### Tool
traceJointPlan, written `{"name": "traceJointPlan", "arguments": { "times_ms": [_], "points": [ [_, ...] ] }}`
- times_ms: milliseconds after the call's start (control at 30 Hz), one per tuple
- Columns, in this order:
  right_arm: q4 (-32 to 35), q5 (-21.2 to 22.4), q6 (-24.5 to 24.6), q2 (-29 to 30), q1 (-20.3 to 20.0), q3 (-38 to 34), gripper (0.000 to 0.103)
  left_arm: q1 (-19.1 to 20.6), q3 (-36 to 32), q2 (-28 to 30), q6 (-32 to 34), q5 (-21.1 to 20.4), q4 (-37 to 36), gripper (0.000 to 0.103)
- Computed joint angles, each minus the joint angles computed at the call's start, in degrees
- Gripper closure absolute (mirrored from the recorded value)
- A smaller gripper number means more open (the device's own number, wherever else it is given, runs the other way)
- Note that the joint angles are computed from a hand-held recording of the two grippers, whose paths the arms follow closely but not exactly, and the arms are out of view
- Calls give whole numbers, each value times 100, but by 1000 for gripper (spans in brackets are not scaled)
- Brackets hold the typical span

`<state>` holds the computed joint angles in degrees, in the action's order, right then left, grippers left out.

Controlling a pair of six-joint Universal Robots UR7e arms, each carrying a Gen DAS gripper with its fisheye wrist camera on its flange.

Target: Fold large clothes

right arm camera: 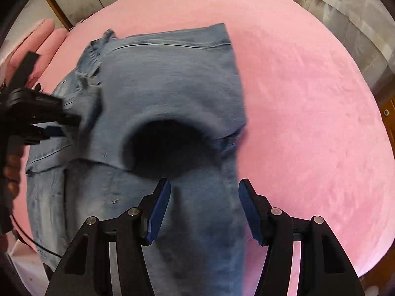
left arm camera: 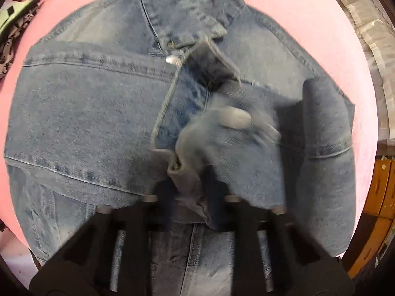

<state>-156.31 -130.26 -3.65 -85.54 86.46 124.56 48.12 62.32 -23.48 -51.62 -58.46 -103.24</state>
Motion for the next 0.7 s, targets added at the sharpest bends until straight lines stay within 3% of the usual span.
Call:
{"name": "traceJointPlan", "arguments": {
  "times_ms": [133, 233, 367, 500, 700],
  "points": [
    [-227, 278, -351, -11, -317, -61, 44, 16, 171, -201, -17, -337, -1060, 94],
    [-270, 385, -600, 82, -436, -168, 44, -57, -96, -161, 408, -308, -1582, 94],
    [-688, 399, -1013, 252, -462, -232, 44, -109, -1010, 99, 1053, -35, -1674, 94],
    [-729, 515, -1035, 298, -519, -356, 44, -172, -1549, 134, 1568, 341, -1973, 94],
    [-1109, 320, -1424, 303, -464, -348, 45, -80, -1341, -187, 1356, 964, -1640, 94]
  ]
}}
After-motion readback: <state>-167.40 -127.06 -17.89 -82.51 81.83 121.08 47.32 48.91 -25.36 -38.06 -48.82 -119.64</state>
